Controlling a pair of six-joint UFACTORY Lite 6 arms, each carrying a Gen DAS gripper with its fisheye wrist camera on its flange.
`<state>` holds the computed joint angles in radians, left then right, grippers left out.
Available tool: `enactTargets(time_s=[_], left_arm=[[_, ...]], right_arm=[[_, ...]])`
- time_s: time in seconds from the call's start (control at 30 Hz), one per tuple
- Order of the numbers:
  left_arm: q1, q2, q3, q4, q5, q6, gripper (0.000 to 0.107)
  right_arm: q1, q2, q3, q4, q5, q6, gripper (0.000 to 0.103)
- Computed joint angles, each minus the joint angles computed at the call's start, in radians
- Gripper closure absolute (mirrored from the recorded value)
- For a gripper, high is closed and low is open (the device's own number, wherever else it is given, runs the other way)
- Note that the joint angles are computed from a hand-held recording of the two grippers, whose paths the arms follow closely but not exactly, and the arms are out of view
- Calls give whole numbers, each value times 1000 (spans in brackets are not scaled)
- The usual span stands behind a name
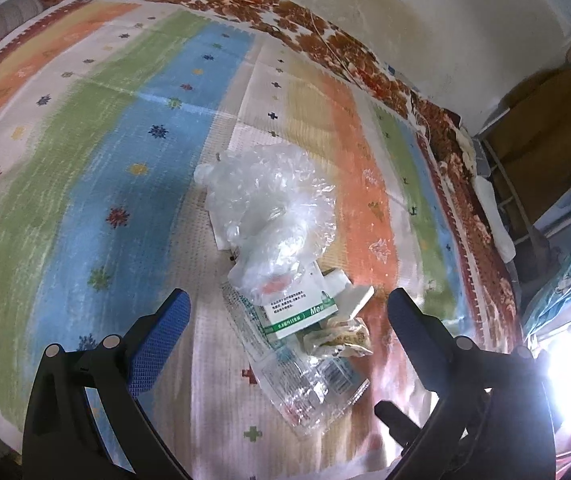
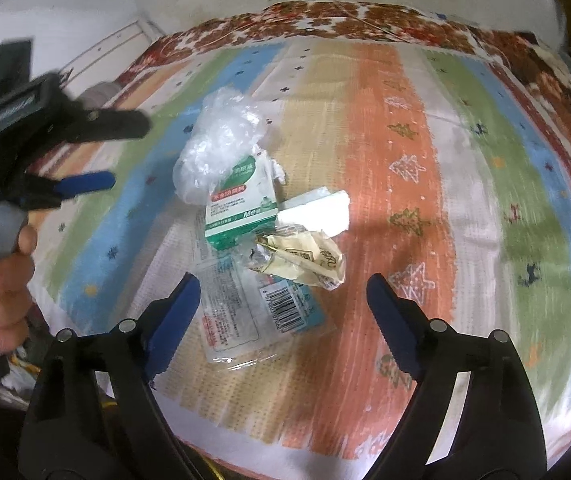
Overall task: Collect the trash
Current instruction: 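Move both open tools from the bin toward the remaining trash on the sheet, then grasp the clear plastic bag with the left tool while the right grasps the yellow wrapper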
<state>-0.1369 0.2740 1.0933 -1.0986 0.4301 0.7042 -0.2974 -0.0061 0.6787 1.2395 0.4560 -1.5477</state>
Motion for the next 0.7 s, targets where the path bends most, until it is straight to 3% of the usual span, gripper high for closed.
enactTargets(time_s=[0.37, 0.7], left_arm=[[-16, 177, 162, 40, 39, -54, 11], [-65, 350, 363, 303, 28, -269, 13]], right_arm=[[105, 95, 32, 73, -114, -150, 44], [159, 214, 86, 233, -200, -347, 59]])
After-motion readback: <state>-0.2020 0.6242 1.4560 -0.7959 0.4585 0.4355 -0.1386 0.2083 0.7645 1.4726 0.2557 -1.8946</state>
